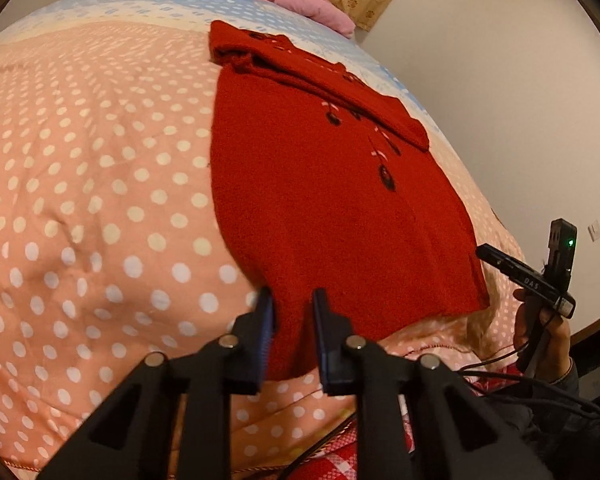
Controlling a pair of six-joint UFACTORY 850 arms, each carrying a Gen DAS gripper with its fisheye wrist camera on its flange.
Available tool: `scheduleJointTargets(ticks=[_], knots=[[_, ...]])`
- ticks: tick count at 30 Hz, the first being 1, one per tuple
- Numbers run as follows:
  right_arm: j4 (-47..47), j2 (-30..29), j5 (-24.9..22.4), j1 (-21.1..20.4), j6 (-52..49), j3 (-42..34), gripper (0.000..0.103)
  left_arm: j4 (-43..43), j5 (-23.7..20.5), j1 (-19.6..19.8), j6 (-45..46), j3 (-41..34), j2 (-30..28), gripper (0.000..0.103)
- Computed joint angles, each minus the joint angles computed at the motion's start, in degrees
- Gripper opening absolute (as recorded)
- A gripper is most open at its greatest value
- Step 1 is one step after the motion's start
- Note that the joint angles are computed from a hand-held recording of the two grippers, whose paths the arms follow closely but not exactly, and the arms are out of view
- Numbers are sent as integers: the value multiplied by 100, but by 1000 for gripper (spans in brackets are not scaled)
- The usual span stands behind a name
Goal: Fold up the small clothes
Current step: 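Close the right tool on the sweater side edge, then lift the side edge with the right tool and fold it across the sweater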
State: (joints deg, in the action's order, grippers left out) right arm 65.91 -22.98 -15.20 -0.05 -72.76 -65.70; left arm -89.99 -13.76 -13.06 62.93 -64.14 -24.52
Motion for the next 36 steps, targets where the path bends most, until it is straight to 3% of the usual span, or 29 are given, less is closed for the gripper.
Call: scheduleJointTargets(ticks=[4,7,9,14,17,18,20,22,25,28,30,32,33,34,36], knots=[[-46,47,-544,-275,275,76,60,-667,-171,31,664,53,24,19],[-141,70,-911,-378,377,176,60,-725,-224,58,662,42,-8,19],[-21,150,-1072,-427,202,312,60,-700,-245,77,574,37,-38,32],[-49,261,-1457,-543,209,512,59,-1678,-759,193,1437,161,-70,44],[82,274,-1539,-586,125,569,57,-1779,-866,208,1560,191,-63,38],[134,270,-1576,-603,93,577,56,-1691,-863,207,1501,175,-66,24],[155,268,-1633,-635,140,580,47,-1502,-858,204,1401,167,-45,14],[73,224,-1815,-675,230,519,30,-1513,-859,204,1459,181,6,14],[100,143,-2067,-697,272,468,30,-1585,-882,209,1599,168,28,14],[296,59,-2188,-741,216,448,30,-1289,-859,251,1097,122,-76,34],[415,19,-2314,-791,182,429,30,-1545,-1049,305,1231,185,-87,35],[510,15,-2366,-817,113,445,30,-1605,-1132,323,1353,208,-62,30],[566,46,-2331,-811,9,479,23,-1673,-1115,309,1536,228,-19,14],[578,102,-2207,-780,-99,522,6,-1744,-1124,300,1720,246,24,8],[717,162,-2139,-761,-301,573,6,-2032,-1158,305,2098,313,126,9]])
